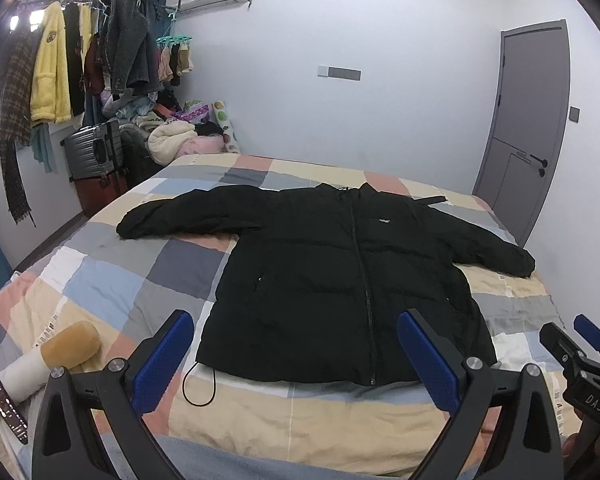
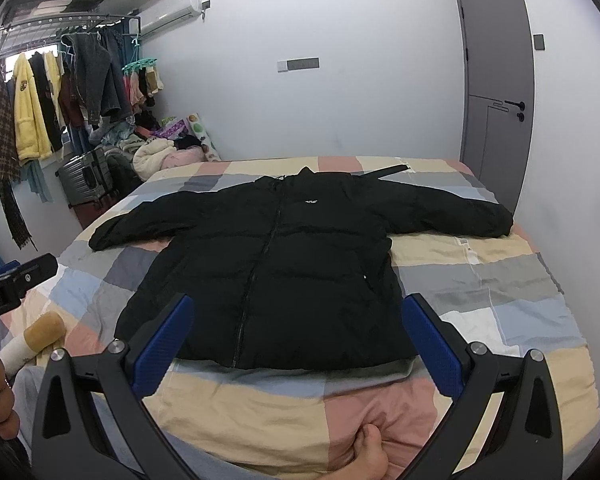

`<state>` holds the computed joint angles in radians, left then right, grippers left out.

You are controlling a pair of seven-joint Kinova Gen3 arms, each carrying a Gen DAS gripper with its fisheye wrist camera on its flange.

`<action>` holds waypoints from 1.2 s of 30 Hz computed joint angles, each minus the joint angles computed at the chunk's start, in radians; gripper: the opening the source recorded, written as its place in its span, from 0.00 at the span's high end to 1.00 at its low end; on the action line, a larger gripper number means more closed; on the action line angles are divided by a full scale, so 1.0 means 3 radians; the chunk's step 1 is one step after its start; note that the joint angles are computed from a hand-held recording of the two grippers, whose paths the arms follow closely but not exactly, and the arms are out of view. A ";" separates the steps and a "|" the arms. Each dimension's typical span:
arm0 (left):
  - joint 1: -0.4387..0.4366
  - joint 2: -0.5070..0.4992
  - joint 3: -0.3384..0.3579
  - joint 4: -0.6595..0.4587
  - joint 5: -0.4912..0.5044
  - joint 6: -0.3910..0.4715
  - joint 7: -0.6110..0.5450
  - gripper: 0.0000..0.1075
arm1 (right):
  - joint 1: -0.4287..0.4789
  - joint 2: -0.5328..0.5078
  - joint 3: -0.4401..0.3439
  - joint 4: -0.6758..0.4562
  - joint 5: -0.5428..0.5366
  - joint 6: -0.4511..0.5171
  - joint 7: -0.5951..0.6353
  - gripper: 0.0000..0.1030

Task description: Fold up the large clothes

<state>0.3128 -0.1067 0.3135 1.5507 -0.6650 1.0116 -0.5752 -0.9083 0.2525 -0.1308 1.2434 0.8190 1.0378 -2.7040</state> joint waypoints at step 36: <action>0.0078 0.0007 0.0052 -0.0091 -0.0116 0.0150 0.0066 0.04 | 0.0037 -0.0057 -0.0037 0.0033 -0.0074 -0.0055 0.0007 0.00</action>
<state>0.3363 -0.1045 0.3290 1.5235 -0.6999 1.0566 -0.5554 -0.8973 0.2352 -0.1418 1.2533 0.7968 1.0214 -2.7019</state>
